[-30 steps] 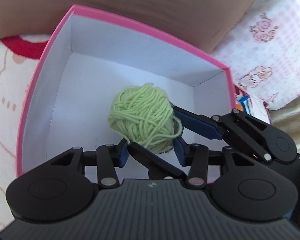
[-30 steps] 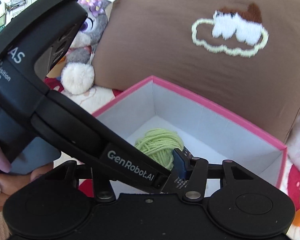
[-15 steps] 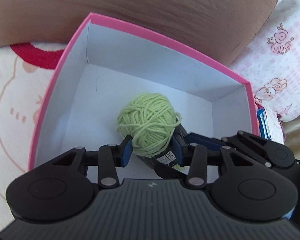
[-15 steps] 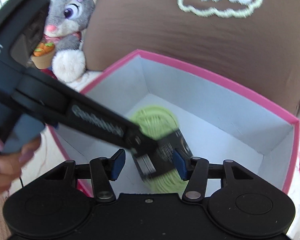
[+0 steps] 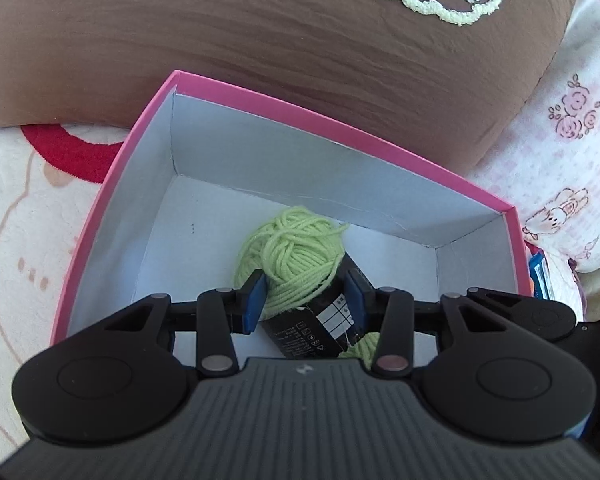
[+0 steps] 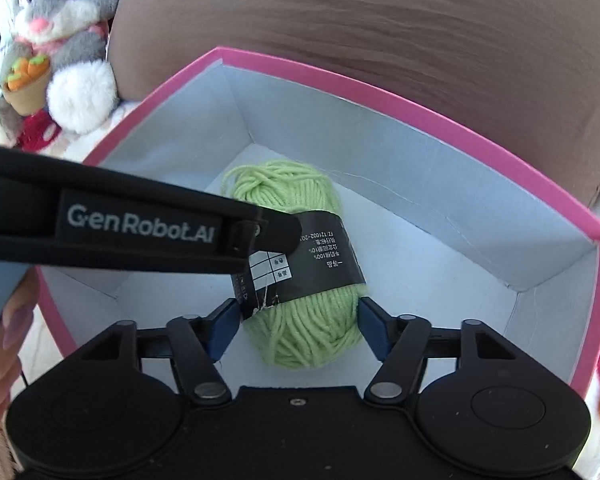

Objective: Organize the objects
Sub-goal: 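Lower the yarn ball into the pink box and open the left tool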

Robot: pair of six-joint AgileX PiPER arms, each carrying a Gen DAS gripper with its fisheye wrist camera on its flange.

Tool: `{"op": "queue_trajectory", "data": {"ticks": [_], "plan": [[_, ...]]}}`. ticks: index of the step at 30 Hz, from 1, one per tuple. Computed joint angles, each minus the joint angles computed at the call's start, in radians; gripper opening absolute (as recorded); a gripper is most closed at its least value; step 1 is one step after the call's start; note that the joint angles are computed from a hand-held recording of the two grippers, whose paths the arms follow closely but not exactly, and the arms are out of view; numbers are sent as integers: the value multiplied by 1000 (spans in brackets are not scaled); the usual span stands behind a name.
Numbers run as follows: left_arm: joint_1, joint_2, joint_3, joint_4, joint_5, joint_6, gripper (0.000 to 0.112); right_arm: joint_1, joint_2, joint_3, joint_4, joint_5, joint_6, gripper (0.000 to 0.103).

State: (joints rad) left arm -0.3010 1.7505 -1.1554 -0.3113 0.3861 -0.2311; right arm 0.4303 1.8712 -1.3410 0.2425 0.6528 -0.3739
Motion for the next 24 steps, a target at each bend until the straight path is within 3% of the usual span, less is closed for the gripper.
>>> {"op": "queue_trajectory", "data": {"ticks": [3, 7, 11, 18, 21, 22, 24], "plan": [[-4, -8, -7, 62, 13, -52, 42, 16, 5, -28, -28, 29, 39, 57], [6, -24, -11, 127, 44, -114, 41, -20, 53, -109, 108, 137, 52, 55], [31, -42, -2, 120, 59, -102, 41, -50, 71, -97, 264, 125, 44, 55], [56, -44, 3, 91, 68, -51, 36, -108, 51, 11, 515, 130, -183, 64], [64, -44, 4, 61, 61, -21, 28, -96, 74, -18, 478, 124, -183, 64], [64, -41, 4, 46, 57, -8, 26, -76, 79, -51, 416, 119, -136, 56], [60, -37, 1, 48, 54, -18, 25, -42, 85, -61, 350, 81, -90, 50]]}}
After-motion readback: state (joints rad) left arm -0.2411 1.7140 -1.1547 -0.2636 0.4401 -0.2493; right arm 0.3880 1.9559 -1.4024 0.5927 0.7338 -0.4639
